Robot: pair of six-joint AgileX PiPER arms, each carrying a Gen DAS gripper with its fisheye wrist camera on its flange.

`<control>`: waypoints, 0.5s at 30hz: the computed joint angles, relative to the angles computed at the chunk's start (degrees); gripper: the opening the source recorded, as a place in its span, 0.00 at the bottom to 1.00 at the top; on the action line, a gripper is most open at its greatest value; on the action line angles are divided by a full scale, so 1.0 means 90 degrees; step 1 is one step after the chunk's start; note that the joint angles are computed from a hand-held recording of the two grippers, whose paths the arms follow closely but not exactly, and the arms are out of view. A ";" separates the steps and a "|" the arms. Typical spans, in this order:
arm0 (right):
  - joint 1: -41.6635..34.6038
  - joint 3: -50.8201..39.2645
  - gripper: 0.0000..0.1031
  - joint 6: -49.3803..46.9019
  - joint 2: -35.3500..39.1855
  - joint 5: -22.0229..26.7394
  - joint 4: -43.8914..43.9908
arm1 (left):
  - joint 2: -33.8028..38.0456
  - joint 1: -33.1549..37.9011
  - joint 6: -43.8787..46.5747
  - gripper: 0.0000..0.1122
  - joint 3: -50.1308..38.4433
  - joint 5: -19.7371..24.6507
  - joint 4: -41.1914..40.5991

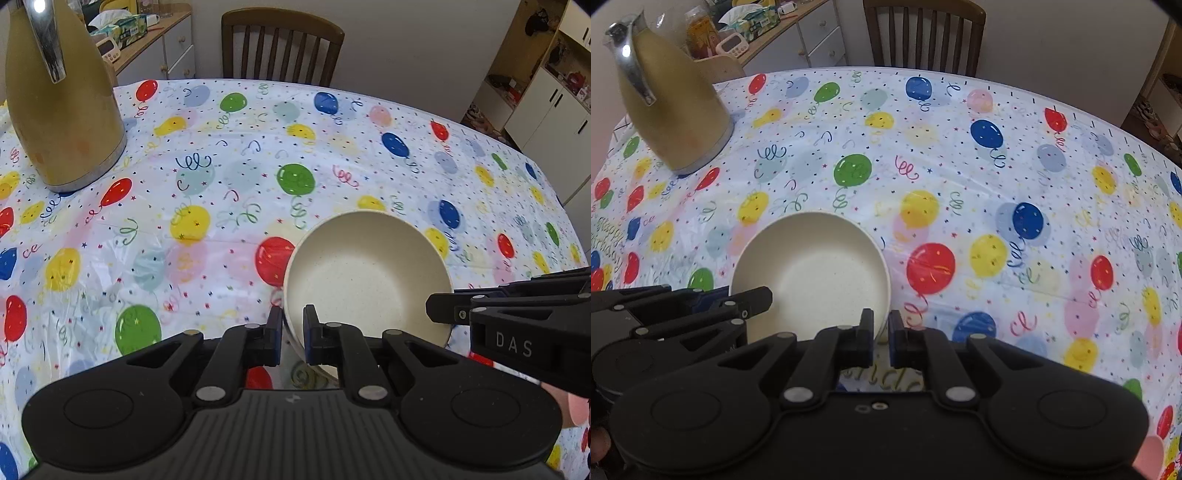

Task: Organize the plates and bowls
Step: 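Close both grippers on the cream bowl rim, then lift the cream bowl with both grippers and carry it toward the stack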

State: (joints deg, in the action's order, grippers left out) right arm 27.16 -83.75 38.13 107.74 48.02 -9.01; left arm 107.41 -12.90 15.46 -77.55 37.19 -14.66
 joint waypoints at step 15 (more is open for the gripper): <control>-0.0543 0.2167 0.06 -0.0838 -0.2837 0.0292 0.0214 | -0.1451 -0.1950 -0.2484 0.09 0.0449 0.0694 0.1515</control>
